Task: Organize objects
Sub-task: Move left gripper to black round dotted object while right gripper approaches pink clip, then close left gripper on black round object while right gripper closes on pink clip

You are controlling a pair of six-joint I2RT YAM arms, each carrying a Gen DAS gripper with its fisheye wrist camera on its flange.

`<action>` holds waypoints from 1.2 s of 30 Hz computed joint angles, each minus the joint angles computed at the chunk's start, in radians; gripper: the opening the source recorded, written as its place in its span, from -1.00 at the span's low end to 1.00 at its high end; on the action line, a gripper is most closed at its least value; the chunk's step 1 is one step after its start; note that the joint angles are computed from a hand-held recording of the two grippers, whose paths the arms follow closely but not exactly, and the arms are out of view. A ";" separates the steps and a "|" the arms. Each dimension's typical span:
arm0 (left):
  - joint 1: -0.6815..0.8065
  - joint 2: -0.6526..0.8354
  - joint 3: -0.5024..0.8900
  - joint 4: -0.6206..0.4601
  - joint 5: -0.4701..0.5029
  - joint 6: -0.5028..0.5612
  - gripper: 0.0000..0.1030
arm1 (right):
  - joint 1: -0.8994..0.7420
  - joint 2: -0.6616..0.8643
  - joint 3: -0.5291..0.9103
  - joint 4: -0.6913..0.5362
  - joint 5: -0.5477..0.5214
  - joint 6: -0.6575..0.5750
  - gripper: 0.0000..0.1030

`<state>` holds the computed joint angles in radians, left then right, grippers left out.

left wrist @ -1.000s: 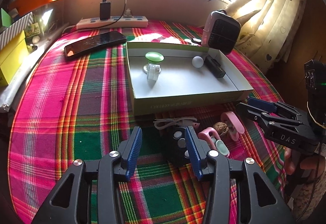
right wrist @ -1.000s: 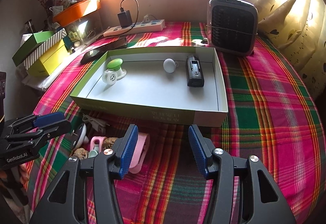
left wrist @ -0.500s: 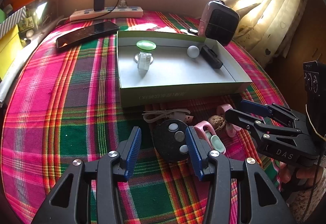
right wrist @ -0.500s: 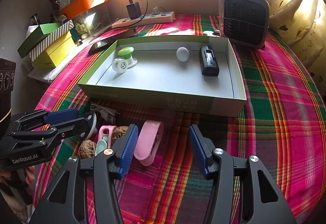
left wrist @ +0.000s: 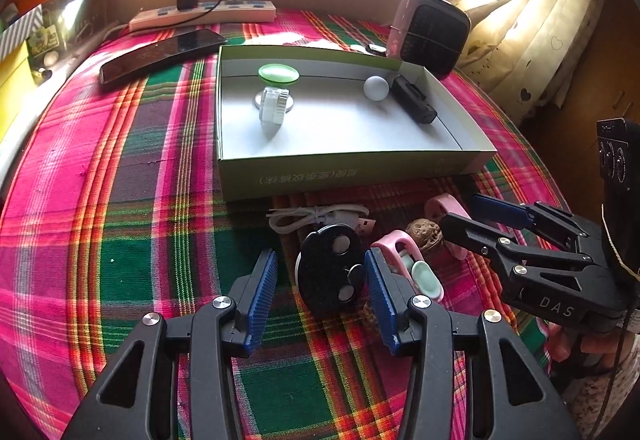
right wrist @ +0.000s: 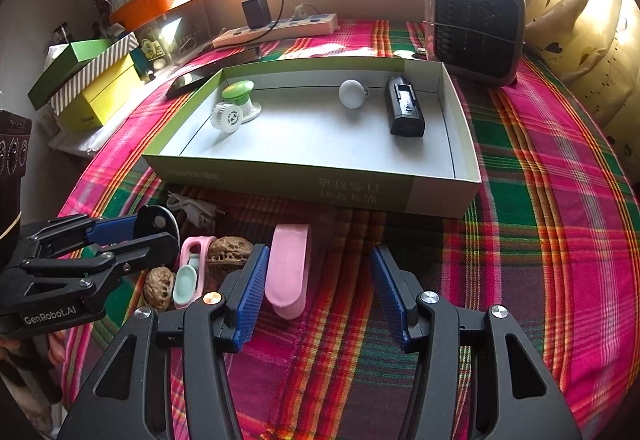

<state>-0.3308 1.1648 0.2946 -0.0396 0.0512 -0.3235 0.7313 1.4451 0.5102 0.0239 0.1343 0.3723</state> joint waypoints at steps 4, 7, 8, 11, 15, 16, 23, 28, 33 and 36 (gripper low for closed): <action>-0.002 0.014 0.005 0.009 -0.011 0.011 -0.14 | 0.006 0.015 0.008 -0.004 0.015 -0.007 0.03; -0.005 0.019 0.005 0.015 -0.020 0.018 -0.15 | 0.007 0.027 0.017 -0.007 0.026 -0.016 0.03; -0.007 0.019 0.004 0.016 -0.021 0.014 -0.15 | 0.010 0.030 0.018 -0.006 0.033 -0.019 0.03; -0.006 0.019 0.002 0.020 -0.020 0.014 -0.15 | 0.023 0.039 0.022 -0.008 0.058 -0.028 0.03; 0.004 0.013 0.000 0.020 -0.016 0.015 -0.15 | 0.037 0.050 0.026 -0.008 0.084 -0.034 0.03; 0.007 0.013 -0.001 0.022 -0.014 0.013 -0.16 | 0.038 0.051 0.026 -0.007 0.087 -0.034 0.03; 0.013 0.011 -0.006 0.025 -0.027 0.020 -0.39 | 0.037 0.047 0.021 -0.001 0.089 -0.034 0.03; 0.021 0.010 -0.008 0.026 -0.026 0.024 -0.45 | 0.037 0.046 0.017 0.006 0.089 -0.032 0.02; 0.028 0.007 -0.010 0.027 -0.020 0.029 -0.46 | 0.037 0.039 0.010 0.007 0.097 -0.028 -0.11; 0.027 0.007 -0.010 0.026 -0.022 0.028 -0.46 | 0.037 0.038 0.009 0.007 0.107 -0.027 -0.24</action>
<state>-0.3040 1.1714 0.2849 -0.0132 0.0291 -0.2958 0.7679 1.4829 0.5194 0.0313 0.2409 0.3449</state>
